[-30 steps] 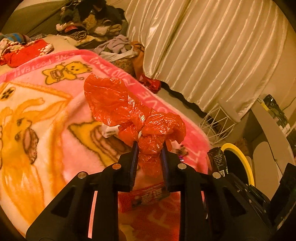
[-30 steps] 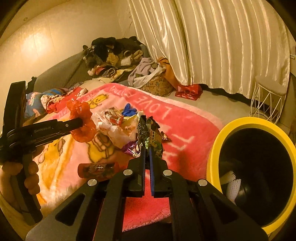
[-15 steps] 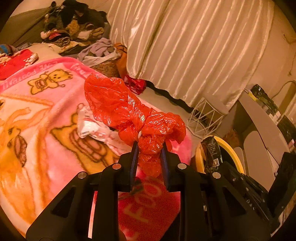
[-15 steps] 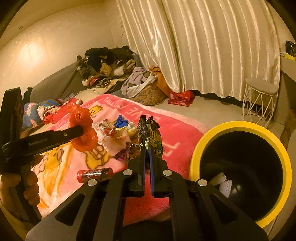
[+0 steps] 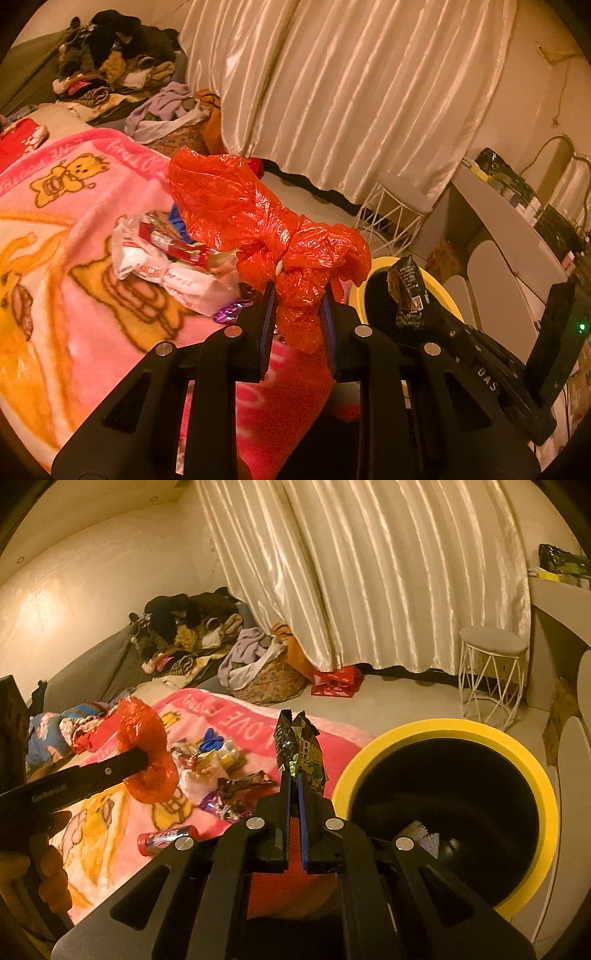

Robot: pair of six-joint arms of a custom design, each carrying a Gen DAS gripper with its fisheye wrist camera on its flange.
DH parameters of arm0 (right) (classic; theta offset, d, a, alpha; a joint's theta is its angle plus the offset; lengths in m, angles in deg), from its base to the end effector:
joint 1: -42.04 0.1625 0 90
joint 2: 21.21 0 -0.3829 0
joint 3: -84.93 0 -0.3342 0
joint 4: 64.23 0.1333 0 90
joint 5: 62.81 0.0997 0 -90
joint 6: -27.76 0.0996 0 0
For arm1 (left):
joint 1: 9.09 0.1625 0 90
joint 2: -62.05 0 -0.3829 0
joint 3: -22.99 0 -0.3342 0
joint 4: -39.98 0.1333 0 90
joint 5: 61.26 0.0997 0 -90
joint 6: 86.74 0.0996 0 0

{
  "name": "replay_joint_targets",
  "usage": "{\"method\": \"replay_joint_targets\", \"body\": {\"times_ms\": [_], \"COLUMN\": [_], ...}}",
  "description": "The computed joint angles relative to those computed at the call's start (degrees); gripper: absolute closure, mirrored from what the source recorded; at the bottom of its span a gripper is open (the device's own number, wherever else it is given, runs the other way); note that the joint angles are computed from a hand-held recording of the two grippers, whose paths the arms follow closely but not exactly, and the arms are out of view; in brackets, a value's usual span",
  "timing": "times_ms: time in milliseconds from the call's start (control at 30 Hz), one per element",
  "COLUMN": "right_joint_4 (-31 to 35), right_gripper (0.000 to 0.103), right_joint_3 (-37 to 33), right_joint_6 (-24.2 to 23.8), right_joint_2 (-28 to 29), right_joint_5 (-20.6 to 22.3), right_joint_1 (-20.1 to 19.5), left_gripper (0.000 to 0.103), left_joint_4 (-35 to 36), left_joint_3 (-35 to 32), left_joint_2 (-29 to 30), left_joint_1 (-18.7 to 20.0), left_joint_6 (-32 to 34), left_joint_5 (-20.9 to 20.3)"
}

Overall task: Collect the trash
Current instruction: 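Carry the red bag and wrapper over the bin and release both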

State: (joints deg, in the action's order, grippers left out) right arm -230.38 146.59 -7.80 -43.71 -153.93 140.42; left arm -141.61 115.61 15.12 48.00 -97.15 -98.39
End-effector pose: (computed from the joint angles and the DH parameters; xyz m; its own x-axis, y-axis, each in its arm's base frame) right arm 0.2396 -0.7253 0.0784 -0.7384 -0.5686 0.3626 -0.6709 0.5649 -0.4804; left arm -0.1515 -0.6256 0.2328 -0.8727 -0.2558 -0.4159 0.2241 0.5470 -0.8066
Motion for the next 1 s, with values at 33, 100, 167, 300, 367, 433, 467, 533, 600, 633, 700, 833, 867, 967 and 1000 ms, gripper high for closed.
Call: {"method": "replay_joint_targets", "body": {"times_ms": [33,100,167,300,367,433,467,533,600,633,700,833,867,967,1000], "right_joint_4": [-0.15,-0.26,-0.77,-1.46,-1.99,-2.41,-2.52,-2.66,-2.64,-2.71,-3.01,-3.00,-3.09,-3.24,-3.10], "right_gripper": [0.099,0.099,0.099,0.099,0.099,0.099,0.099,0.099,0.099,0.099,0.099,0.099,0.099,0.099,0.099], "right_joint_3": [0.00,-0.07,0.14,0.23,0.34,0.39,0.30,0.08,-0.24,-0.34,-0.24,-1.14,-1.29,-1.80,-2.20], "right_joint_6": [0.29,0.57,0.96,2.22,2.69,3.36,3.54,4.09,4.70,4.96,5.55,6.68,7.01,7.84,8.14], "right_joint_2": [-0.09,-0.35,-0.60,-0.97,-1.17,-1.35,-1.36,-1.44,-1.45,-1.45,-1.61,-1.36,-1.31,-1.16,-1.08], "right_joint_5": [-0.05,-0.07,-0.18,-0.61,-0.86,-1.11,-1.16,-1.37,-1.90,-2.10,-2.51,-3.68,-4.07,-5.31,-5.81], "right_joint_1": [-0.12,-0.48,-0.78,-1.36,-1.61,-1.89,-2.05,-2.40,-2.52,-2.61,-2.87,-3.25,-3.37,-3.76,-4.00], "left_gripper": [0.086,0.086,0.086,0.086,0.086,0.086,0.086,0.086,0.086,0.086,0.086,0.086,0.086,0.086,0.086], "left_joint_4": [0.10,0.40,0.83,1.28,1.68,2.06,2.21,2.67,3.21,3.49,4.24,5.38,5.86,7.16,7.74], "left_joint_3": [-0.18,-0.63,-1.20,-1.90,-2.42,-2.96,-3.17,-3.80,-4.32,-4.53,-5.15,-6.45,-6.95,-8.51,-9.21], "left_joint_2": [0.26,0.65,1.09,1.98,2.51,3.06,3.28,3.91,4.44,4.67,5.15,6.31,6.72,7.98,8.56], "left_joint_1": [-0.17,-0.28,-0.33,-0.55,-0.63,-0.73,-0.80,-0.84,-0.88,-0.93,-0.97,-1.01,-1.01,-0.91,-0.82], "left_joint_6": [0.08,0.31,0.64,1.18,1.44,1.66,1.77,2.02,2.20,2.15,2.09,2.53,2.60,3.16,3.53], "left_joint_5": [-0.03,-0.26,-0.62,-1.15,-1.46,-1.79,-1.87,-2.16,-2.43,-2.60,-2.89,-3.64,-3.90,-4.95,-5.53]}}
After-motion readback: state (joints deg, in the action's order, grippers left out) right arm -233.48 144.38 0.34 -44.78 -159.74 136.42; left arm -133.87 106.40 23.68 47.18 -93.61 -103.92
